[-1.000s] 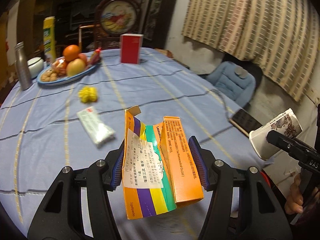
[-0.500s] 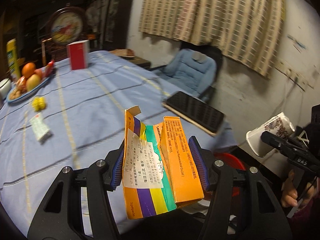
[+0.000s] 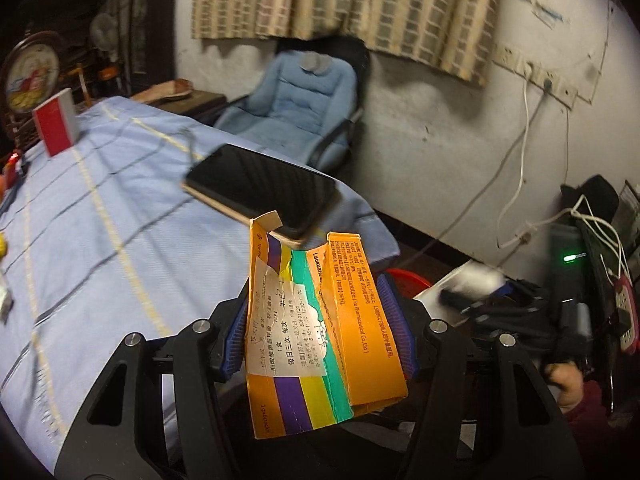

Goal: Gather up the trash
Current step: 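Carry the box and paper cup to the wastebasket and open the right gripper, then lower the orange striped box over the wastebasket and open the left gripper, then move both grippers back over the table toward the medicine box and pom-pom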

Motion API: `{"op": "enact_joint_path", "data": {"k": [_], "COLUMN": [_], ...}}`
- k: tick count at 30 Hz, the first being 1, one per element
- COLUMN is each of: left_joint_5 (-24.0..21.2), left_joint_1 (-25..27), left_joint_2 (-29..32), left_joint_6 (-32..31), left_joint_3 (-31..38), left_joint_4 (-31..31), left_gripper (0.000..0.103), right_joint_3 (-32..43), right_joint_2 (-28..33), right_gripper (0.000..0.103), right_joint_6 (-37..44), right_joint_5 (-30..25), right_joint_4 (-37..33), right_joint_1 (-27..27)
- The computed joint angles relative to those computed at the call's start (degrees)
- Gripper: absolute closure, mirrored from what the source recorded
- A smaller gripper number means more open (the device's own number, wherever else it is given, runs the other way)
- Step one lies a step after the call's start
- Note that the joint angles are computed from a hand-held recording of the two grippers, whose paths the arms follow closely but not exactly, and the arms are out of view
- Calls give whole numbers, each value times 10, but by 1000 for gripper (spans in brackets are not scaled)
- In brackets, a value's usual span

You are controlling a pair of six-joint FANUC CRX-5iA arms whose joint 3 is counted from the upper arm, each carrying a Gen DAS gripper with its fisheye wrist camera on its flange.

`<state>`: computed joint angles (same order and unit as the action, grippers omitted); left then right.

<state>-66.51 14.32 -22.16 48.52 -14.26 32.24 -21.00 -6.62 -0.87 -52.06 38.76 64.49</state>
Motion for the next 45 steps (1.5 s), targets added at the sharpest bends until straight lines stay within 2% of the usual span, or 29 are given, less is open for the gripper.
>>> {"op": "enact_joint_path", "data": {"k": [4,15,20,23,25,27,37,45], "left_joint_5": [5,13,18,25,32,40,45,43], "left_joint_1": [-41,-152,-196,-211,-214,-215,-188,-137], "left_joint_2": [24,98,132,142,138,134,113,80], "left_joint_6": [17,53,68,81,82,83,101,86], "left_joint_3": [13,50,71,81,78,78,75,58], "left_joint_4": [-26,-79,-100,-112,-111,-114,-118,-81], "left_gripper": [45,45,41,30,22,19,15,14], "right_joint_3": [-18,-98,-120,-128,-132,-135,-128,-90], "right_joint_2": [-6,-80,-97,-103,-105,-108,-109,-95], "right_gripper": [15,15,15,15,15,15,15,15], "right_joint_6": [2,-111,-130,-133,-138,-141,-142,-118], "right_joint_5": [23,33,42,50,52,55,55,22], "right_joint_4": [-18,46,47,46,52,56,67,87], "right_joint_1": [-14,-35,-43,-44,-40,-41,-28,-1]}}
